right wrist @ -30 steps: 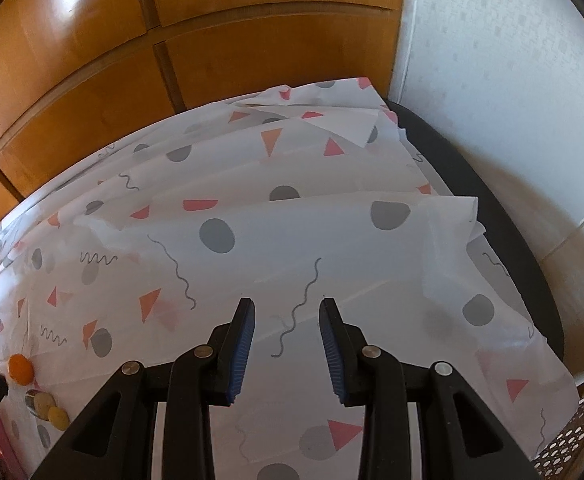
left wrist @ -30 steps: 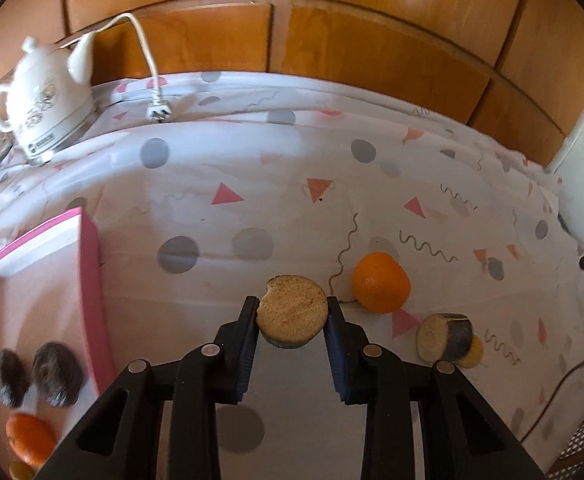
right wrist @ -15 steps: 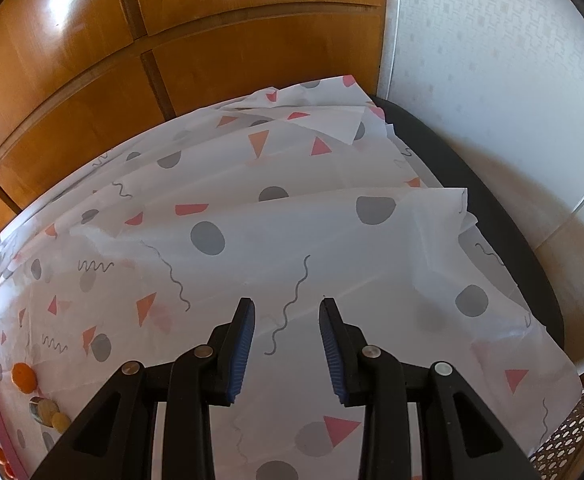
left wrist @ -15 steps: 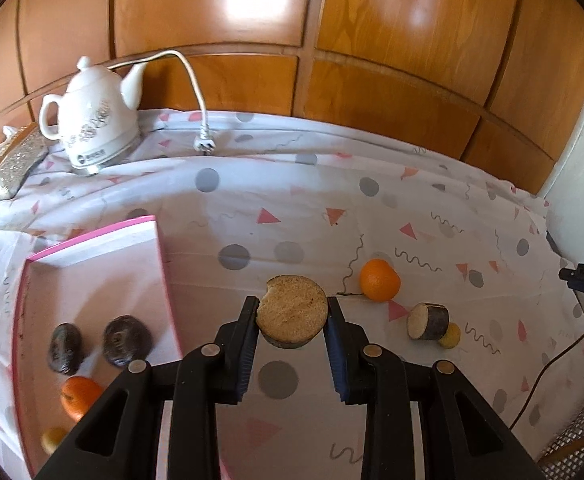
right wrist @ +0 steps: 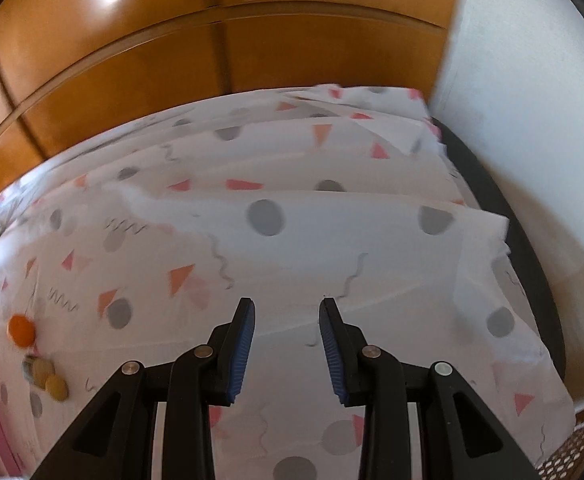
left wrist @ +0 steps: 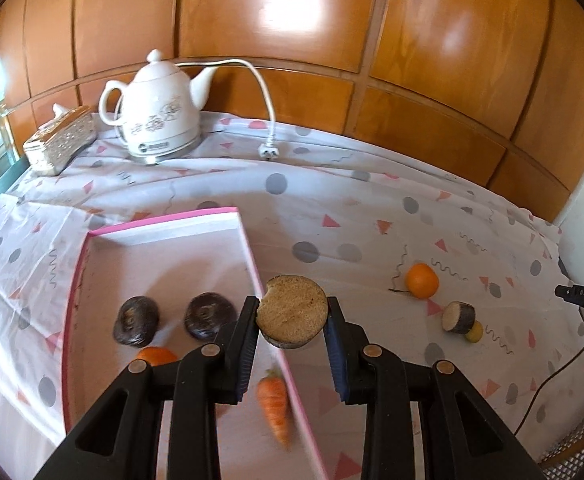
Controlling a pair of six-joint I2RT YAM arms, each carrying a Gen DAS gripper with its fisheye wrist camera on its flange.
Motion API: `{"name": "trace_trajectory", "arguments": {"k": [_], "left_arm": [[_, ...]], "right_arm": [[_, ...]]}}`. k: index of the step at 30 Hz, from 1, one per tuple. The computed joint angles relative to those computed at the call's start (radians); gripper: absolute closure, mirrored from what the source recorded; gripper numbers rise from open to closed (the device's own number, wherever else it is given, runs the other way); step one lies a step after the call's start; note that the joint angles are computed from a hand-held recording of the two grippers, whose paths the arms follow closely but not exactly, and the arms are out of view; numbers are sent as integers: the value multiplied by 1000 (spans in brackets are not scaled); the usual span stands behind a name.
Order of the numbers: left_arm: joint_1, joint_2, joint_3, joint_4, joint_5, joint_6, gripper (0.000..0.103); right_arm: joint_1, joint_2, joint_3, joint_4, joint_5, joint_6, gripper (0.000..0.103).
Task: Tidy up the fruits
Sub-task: 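Carry the beige slice into the pink tray and open the left tool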
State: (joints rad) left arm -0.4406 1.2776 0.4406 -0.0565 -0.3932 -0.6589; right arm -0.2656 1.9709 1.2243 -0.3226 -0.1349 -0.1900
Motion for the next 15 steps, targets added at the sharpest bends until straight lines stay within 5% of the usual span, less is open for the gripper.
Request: {"name": "trace_trajectory", "arguments": {"k": [15], "left_arm": [[63,-132,-102,-42,6,-3,71]], "right_arm": [[104,-90,-131,45,-115,-230,69]]}}
